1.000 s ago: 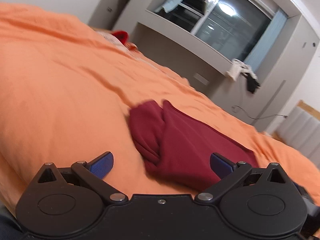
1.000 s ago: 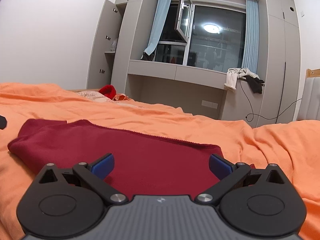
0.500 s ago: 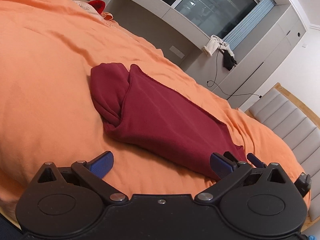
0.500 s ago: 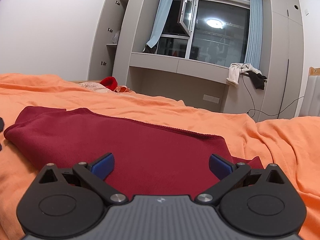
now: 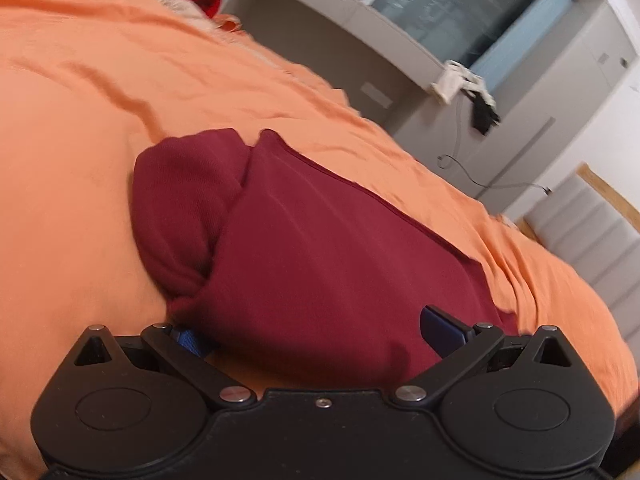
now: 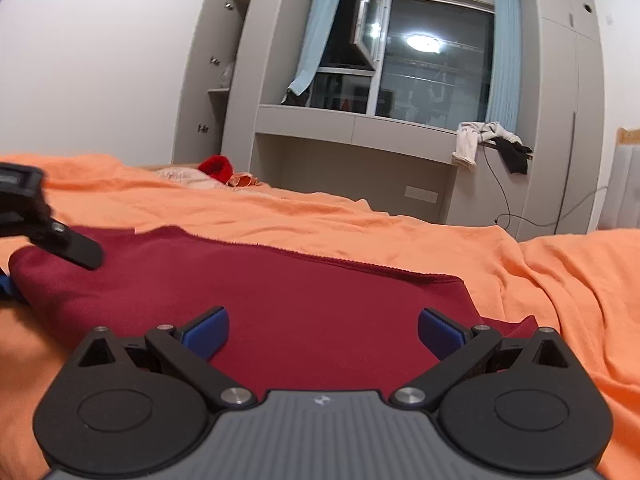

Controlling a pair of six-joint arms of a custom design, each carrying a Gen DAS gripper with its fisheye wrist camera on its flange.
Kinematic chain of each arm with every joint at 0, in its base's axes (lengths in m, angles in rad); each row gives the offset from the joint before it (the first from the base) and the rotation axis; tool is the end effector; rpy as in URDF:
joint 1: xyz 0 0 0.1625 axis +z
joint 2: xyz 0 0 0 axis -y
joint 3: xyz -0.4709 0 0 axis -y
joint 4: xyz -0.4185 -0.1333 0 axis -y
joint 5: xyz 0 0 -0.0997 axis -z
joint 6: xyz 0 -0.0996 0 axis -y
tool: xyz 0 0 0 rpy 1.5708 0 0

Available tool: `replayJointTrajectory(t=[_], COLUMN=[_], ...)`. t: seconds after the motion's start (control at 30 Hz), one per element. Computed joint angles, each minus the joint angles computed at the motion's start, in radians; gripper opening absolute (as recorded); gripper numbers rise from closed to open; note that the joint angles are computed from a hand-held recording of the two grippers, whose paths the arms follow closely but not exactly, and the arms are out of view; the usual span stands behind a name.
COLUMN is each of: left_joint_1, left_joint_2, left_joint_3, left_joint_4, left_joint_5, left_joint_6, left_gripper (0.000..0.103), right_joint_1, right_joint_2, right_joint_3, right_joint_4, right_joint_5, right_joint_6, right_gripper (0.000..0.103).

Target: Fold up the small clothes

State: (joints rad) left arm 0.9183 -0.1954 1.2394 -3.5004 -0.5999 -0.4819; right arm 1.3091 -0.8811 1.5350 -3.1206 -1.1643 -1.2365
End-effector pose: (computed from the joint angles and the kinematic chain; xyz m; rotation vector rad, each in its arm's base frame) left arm -0.3017 -0.7498 -0.0662 -0.3763 2.3340 -1.5673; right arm -0.0313 -0.7841 0.2919 1.4053 -2.1166 1.2445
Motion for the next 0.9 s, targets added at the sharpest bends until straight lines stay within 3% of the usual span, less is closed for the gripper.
replayJointTrajectory(t=[0.1,0.27,0.37,0.63,0.9], left_joint_1=[0.017,0.013,0.006,0.002,-0.001], left_joint_2=[0.013,0.053,0.061,0.060,0.067], left_joint_3=[-0.048,-0.069,-0.070,-0.059,-0.067], left_joint_4=[0.009,-0.101,-0.107,-0.114,-0.104], left_joint_5=[0.003,0.014,0.030,0.043,0.055], left_joint_6=[-0.015,0.128,0.182,0.199,0.213], left_gripper=[0.102,0.102,0.102,0.102,0.102], right_joint_1=[0.005,-0.002,-0.002,-0.012,-0.012], right_joint_2=[0.000,0.003,0.009,0.027,0.029], right_joint_3=[0.006,0.033,0.045,0.094,0.100], right_joint_4=[0.002,-0.019,-0.042,-0.184,-0.192], right_joint_5=[-0.003,-0.001,-0.019,0.011,0.012], right_joint_6=[0.005,-0.068,-0.097,-0.159,-0.160], right_gripper=[0.103,0.103,0.103,0.103,0.103])
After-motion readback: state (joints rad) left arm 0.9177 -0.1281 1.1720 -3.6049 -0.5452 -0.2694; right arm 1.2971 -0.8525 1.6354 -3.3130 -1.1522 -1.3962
